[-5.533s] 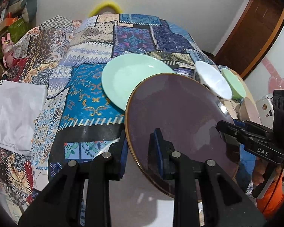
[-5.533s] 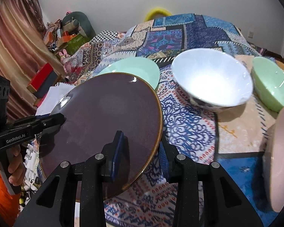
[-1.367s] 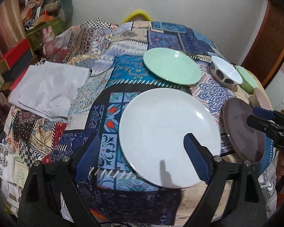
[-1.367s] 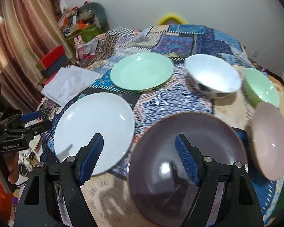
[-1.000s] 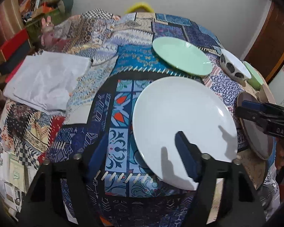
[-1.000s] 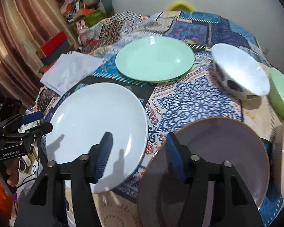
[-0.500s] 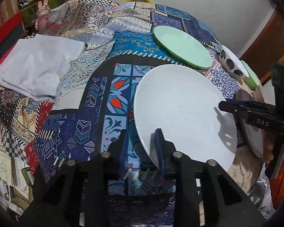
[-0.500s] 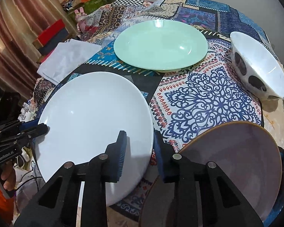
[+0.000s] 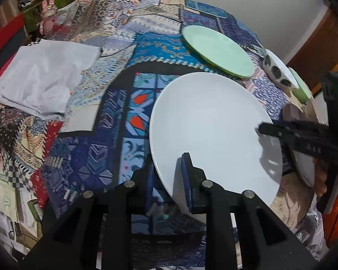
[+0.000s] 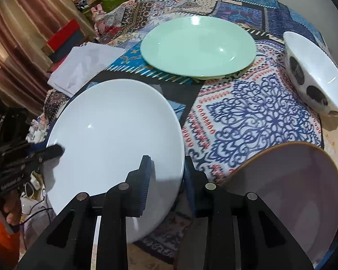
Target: Organize plates and bowls
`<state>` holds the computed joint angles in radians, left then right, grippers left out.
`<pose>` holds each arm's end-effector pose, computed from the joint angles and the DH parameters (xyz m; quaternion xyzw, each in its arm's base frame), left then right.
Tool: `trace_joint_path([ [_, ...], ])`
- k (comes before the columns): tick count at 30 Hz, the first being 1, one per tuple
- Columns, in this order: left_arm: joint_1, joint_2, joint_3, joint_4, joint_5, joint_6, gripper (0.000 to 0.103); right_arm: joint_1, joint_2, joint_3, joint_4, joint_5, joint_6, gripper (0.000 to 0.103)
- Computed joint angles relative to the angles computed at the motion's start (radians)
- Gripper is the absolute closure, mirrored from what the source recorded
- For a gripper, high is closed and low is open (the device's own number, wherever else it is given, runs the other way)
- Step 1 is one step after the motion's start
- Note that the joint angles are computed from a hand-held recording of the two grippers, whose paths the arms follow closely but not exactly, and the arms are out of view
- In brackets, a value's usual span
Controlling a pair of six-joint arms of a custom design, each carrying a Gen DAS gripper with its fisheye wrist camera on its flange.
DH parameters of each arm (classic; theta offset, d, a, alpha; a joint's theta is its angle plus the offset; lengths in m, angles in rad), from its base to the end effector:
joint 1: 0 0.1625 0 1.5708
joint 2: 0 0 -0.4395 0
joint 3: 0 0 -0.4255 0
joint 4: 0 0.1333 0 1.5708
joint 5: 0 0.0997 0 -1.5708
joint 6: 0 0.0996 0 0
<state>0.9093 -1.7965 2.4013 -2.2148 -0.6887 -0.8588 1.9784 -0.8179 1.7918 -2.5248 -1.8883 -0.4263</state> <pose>-0.0515 -0.4083 0.2896 -0.0974 0.8989 -0.3069 0.2971 0.3465 -0.5447 0.0347 0.4013 -0.9021 -0.0113 0.1580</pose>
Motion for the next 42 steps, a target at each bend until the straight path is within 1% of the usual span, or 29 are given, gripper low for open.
trace_joint_path([
  [5,0.020,-0.027,-0.006,0.027,-0.006,-0.005,0.080,0.001,-0.007,0.015,0.006,0.029,0.001,0.078],
  [7,0.020,-0.035,-0.001,0.030,-0.011,-0.006,0.080,-0.007,-0.005,0.013,0.027,0.039,0.011,0.079],
  [9,0.014,-0.040,0.007,0.028,-0.010,-0.005,0.079,-0.010,-0.007,0.022,0.007,0.046,0.008,0.078],
  [12,0.012,-0.037,0.009,0.025,-0.005,-0.009,0.079,-0.009,-0.004,0.018,0.008,0.045,0.014,0.079],
  [15,0.016,-0.034,0.008,0.015,-0.008,-0.006,0.079,-0.005,-0.005,0.026,-0.013,0.039,0.008,0.079],
  [18,0.002,-0.031,0.005,0.046,0.009,-0.026,0.079,0.001,-0.009,0.038,-0.037,0.029,0.006,0.079],
  [21,-0.006,-0.028,-0.001,0.073,0.021,-0.051,0.078,0.007,-0.013,0.054,-0.074,0.023,-0.009,0.079],
  [25,-0.008,-0.033,0.001,0.062,0.020,-0.053,0.078,0.015,-0.023,0.069,-0.115,0.017,-0.043,0.079],
  [28,-0.020,-0.037,0.000,0.068,0.025,-0.061,0.078,0.015,-0.032,0.072,-0.127,0.021,-0.055,0.079],
  [33,-0.053,-0.033,-0.008,0.087,0.041,-0.069,0.078,0.010,-0.052,0.079,-0.143,0.031,-0.052,0.079],
  [42,-0.109,0.013,-0.039,0.100,0.060,-0.068,0.078,-0.003,-0.119,0.117,-0.177,0.040,-0.041,0.079],
])
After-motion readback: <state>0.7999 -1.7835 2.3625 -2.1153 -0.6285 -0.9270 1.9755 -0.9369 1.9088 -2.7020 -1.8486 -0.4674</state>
